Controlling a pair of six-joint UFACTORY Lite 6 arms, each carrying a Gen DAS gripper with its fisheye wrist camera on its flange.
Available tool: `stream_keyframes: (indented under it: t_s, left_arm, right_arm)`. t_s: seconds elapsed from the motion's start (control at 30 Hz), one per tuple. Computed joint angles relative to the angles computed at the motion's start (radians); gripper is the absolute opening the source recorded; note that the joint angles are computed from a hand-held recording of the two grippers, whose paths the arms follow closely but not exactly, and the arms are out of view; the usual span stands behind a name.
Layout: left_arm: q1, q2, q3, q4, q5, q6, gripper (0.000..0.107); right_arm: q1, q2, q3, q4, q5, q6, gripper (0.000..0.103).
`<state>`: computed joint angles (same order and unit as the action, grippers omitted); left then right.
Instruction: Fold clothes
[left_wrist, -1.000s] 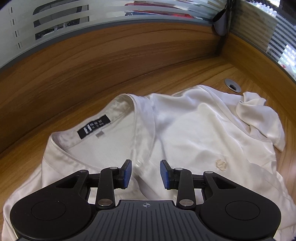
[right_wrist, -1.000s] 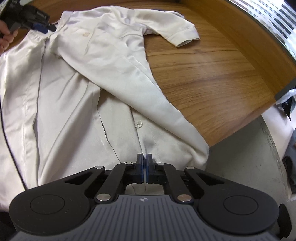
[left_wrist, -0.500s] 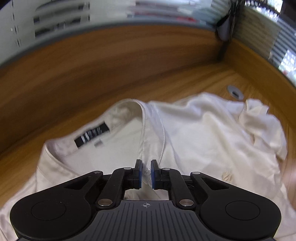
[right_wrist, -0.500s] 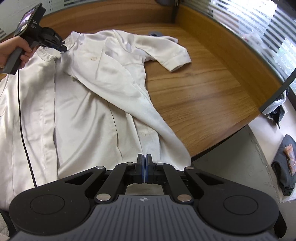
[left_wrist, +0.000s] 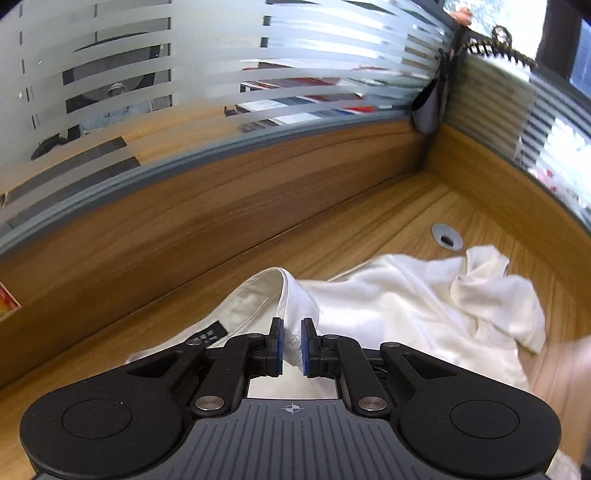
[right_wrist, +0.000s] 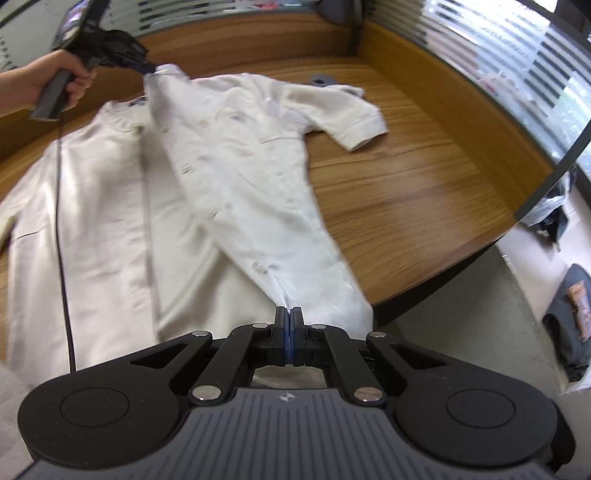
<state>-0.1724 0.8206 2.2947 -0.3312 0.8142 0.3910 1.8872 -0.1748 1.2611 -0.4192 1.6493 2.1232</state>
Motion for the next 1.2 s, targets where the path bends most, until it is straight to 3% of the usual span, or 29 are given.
stream_keyframes:
  t_s: [0.3,0.53,0.8,1.0,1.2]
  left_arm:
    - [0.043,-0.108,-0.219,-0.026,-0.058,0.133,0.011]
    - [0.07,-0.17,-0.346,-0.071,-0.082,0.222,0.011]
    - [0.067,-0.194,-0.429,-0.073,-0.124,0.253,0.011]
    - [0.066,-0.164,-0.428,0.005,-0.139,0.161,0.012]
    - [0.097,-0.177,-0.431,0.003,-0.125,0.128,0.021]
  right_arm:
    - [0.001,0.229,0.174,-0.003,-0.208,-0.022,0.0]
    - [-0.008,0.319,0.222,0.005,-0.293,0.012,0.0]
    - [-0.013,0.351,0.225,0.011,-0.322,0.029,0.0]
    - [-0.033,0.34,0.175,-0.008,-0.39,0.011,0.003]
    - [-0.01,0.279,0.145,-0.04,-0.289,0.059,0.016]
